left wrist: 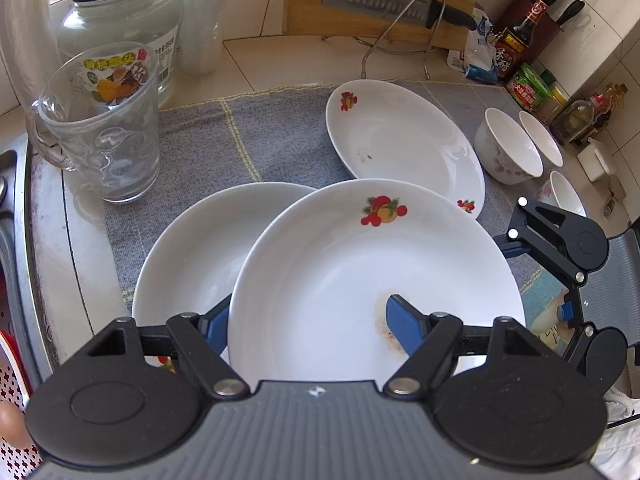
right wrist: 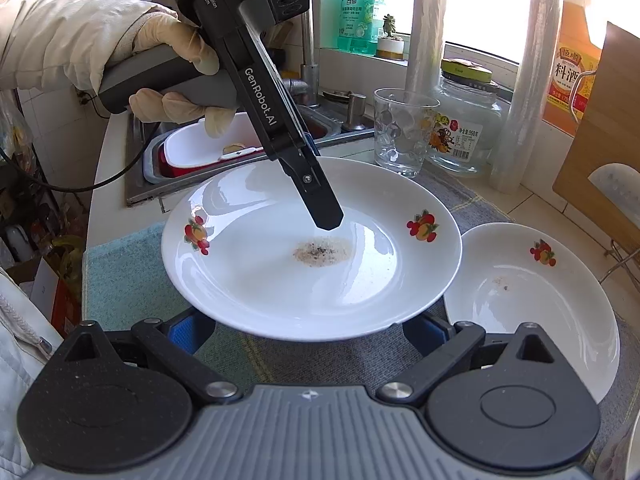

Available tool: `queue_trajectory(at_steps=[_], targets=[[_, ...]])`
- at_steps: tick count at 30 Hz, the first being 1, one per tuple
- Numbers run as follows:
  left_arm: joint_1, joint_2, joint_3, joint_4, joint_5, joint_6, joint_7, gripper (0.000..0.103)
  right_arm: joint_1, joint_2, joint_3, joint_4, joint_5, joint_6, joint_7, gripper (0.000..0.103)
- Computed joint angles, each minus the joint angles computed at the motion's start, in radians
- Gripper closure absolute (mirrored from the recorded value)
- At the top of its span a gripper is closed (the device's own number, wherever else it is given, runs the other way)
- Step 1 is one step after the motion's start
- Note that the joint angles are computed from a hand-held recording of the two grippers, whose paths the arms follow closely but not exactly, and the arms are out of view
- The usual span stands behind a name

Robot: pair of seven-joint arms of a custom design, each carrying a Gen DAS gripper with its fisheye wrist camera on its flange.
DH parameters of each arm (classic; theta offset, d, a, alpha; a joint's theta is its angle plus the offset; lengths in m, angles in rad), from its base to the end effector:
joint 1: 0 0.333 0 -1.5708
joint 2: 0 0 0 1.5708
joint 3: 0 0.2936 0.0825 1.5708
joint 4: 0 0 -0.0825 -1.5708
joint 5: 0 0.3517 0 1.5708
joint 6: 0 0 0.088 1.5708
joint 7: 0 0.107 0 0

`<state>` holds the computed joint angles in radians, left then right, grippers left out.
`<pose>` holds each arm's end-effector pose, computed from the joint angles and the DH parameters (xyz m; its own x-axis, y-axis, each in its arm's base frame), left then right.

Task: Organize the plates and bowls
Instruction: 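Lower the stained plate onto the other plate and open the left tool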

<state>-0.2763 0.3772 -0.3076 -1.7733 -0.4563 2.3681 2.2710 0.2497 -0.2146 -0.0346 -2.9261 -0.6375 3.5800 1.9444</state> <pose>0.5353 -0.3384 0.3780 -0.8182 -0.5056 0.2736 -0.5748 0.7110 -0.4052 0.3317 0.1489 0.3405 0.5217 -0.8527 -0.0275 -0.5899 -0.3372 -0.7337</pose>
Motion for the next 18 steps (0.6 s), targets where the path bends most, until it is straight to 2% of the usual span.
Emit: queue_trajectory(at_steps=[18], targets=[[-0.004,0.06,0.011,0.061,0.051,-0.031,-0.018,0.026,0.002,0.025,0.003,0.029,0.003,-0.005,0.02,0.001]])
